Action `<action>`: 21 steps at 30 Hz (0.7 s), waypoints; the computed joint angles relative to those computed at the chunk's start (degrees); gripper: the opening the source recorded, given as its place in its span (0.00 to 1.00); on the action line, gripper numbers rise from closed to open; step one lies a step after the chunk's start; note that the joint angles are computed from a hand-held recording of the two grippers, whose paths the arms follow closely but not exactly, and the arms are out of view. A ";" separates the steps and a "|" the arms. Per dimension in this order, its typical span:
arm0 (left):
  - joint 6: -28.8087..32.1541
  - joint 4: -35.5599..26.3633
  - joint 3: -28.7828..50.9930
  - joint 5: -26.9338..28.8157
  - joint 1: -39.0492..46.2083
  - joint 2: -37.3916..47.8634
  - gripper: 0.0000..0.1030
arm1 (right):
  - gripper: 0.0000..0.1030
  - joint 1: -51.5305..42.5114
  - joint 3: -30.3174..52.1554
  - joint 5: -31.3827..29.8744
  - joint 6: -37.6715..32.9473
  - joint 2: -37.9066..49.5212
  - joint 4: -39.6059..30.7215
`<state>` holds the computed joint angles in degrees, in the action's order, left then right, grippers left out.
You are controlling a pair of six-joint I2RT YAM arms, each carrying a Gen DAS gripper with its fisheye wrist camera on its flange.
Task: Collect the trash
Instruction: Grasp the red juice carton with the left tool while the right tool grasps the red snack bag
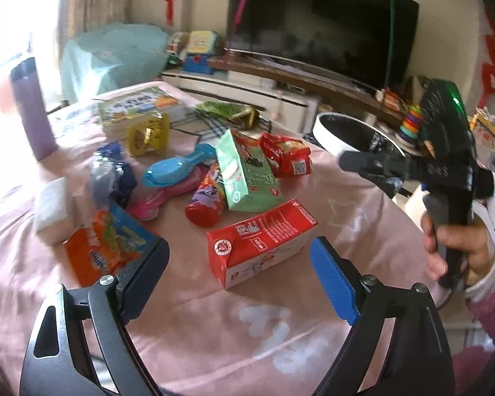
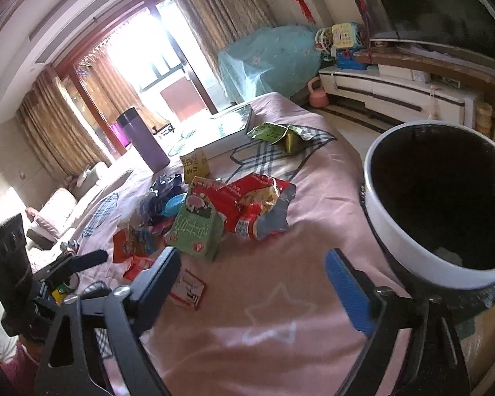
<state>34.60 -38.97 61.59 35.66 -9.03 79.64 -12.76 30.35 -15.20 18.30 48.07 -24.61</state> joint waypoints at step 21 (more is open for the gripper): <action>1.48 0.76 -2.37 -0.31 -6.07 0.67 0.32 | 0.03 -1.64 1.33 -6.34 -0.07 11.12 6.89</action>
